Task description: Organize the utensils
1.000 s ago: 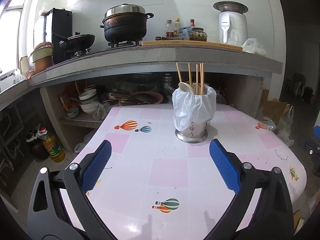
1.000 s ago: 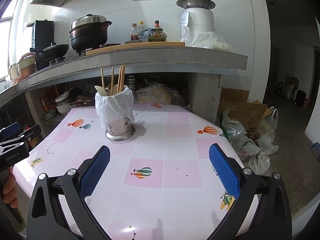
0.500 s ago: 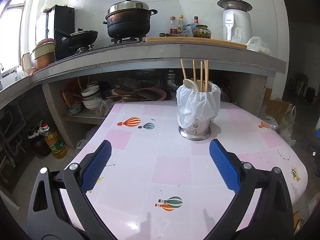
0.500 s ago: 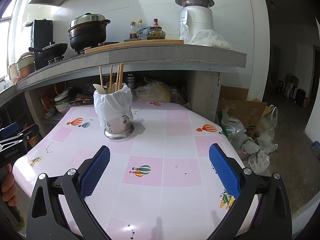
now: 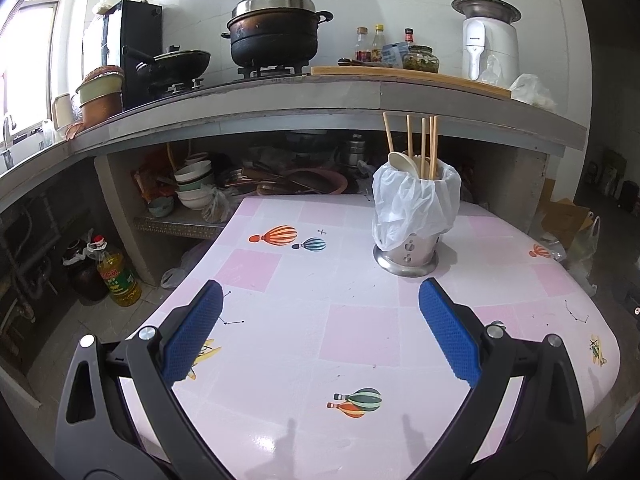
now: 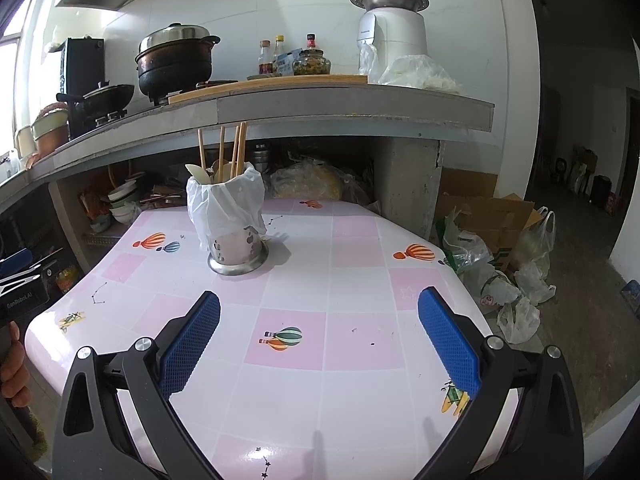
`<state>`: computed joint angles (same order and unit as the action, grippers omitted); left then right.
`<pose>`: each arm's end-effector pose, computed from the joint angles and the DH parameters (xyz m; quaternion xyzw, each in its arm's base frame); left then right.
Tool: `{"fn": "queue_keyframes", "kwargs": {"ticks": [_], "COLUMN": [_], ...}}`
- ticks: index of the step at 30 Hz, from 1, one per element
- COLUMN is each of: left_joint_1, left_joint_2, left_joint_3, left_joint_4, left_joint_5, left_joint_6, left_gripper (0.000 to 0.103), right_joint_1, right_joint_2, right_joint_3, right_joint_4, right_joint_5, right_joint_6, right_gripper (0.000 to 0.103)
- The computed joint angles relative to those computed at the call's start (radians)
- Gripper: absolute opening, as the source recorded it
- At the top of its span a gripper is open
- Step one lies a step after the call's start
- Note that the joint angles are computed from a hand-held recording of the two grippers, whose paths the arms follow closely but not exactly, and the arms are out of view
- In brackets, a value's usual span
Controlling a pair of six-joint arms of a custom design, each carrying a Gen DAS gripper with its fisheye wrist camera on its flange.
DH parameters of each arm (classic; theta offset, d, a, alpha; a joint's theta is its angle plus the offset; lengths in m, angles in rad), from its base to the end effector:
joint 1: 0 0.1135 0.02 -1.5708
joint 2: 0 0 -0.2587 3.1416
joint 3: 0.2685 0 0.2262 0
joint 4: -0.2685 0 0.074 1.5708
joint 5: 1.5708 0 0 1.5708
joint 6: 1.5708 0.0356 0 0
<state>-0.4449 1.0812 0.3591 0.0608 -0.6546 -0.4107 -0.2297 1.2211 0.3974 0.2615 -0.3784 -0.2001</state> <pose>0.1739 -0.0589 0.1799 -0.1266 0.8530 0.0902 0.4983 0.2116 -0.0360 0.1802 -0.0781 0.8611 0.0597 0.4988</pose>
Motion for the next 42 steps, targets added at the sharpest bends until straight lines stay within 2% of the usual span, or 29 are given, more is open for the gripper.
{"fn": "queue_keyframes", "kwargs": {"ticks": [42], "left_joint_1": [-0.022], "left_joint_2": [-0.002], "left_joint_3": [0.001], "left_joint_4": [-0.014], "left_joint_5": [-0.013], "left_joint_6": [-0.003], "left_gripper": [0.095], "right_joint_1": [0.043], "right_joint_2": [-0.025], "right_joint_3": [-0.019], "right_joint_4": [-0.002], "right_joint_5": [0.022], "right_joint_6": [0.001], "right_gripper": [0.097]}}
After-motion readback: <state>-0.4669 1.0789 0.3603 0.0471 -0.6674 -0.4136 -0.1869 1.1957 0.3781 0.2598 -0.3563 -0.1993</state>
